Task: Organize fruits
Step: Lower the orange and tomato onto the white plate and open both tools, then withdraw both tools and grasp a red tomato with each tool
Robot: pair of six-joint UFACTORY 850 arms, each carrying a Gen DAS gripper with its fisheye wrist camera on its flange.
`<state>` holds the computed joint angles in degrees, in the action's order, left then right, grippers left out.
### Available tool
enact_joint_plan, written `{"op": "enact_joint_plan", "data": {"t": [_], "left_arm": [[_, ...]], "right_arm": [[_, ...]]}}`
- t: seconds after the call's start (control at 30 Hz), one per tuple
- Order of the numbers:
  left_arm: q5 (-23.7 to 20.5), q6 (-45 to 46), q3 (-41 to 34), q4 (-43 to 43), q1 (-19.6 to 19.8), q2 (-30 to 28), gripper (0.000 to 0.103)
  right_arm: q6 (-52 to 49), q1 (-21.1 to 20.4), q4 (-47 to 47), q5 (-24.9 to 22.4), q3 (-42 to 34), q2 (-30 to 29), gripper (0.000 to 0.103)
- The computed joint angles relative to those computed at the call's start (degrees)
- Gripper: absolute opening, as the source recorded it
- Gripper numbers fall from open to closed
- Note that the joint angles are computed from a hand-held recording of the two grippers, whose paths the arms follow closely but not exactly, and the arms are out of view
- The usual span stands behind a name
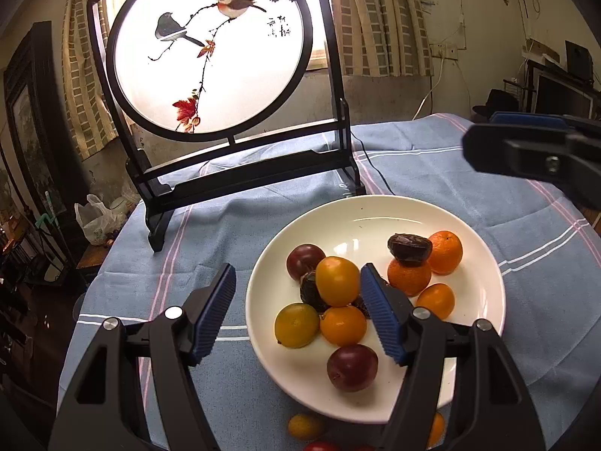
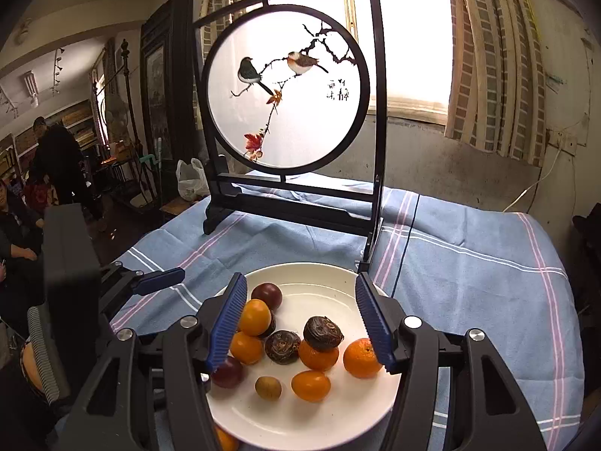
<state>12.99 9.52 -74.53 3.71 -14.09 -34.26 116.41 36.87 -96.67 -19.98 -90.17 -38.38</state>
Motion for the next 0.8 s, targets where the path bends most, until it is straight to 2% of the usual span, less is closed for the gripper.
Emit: {"op": "enact_joint_plan", "data": {"t": [0.2,0.27,0.33,0.4,0.47,0.7,0.8], "left_arm": [[3.28,-0.38,6.88,2.94,0.56,4.87,0.067],[4.78,-4.42,10.28,7.98,1.66,7.11,0.067],[5.2,-13.01,13.42,17.45,3.25,9.09,0.067],[5.94,-21.69,16.43,27.55,4.95,10.66,0.067],[6.46,-25.93,19.16,33.95,6.19,11.68,0.067],[5.58,-29.67,23.9,41.33,7.19,11.0,0.067],[4.92,-34.13,23.42,45.44,7.07,9.75,0.067]], "right_arm": [[4.83,2.73,-6.08,-1.56,9.53,6.25,0.06],[7.4,3.65,-8.13,-1.41,13.07,8.03,0.06],[9.31,4.61,-9.42,-0.57,16.44,9.3,0.06],[6.11,5.65,-6.18,0.11,18.34,9.26,0.06],[2.28,6.33,-2.13,1.83,19.2,8.43,0.06],[-11.09,7.33,12.26,5.56,16.87,3.3,0.06],[-17.23,7.02,19.45,6.5,15.03,1.54,0.053]]}}
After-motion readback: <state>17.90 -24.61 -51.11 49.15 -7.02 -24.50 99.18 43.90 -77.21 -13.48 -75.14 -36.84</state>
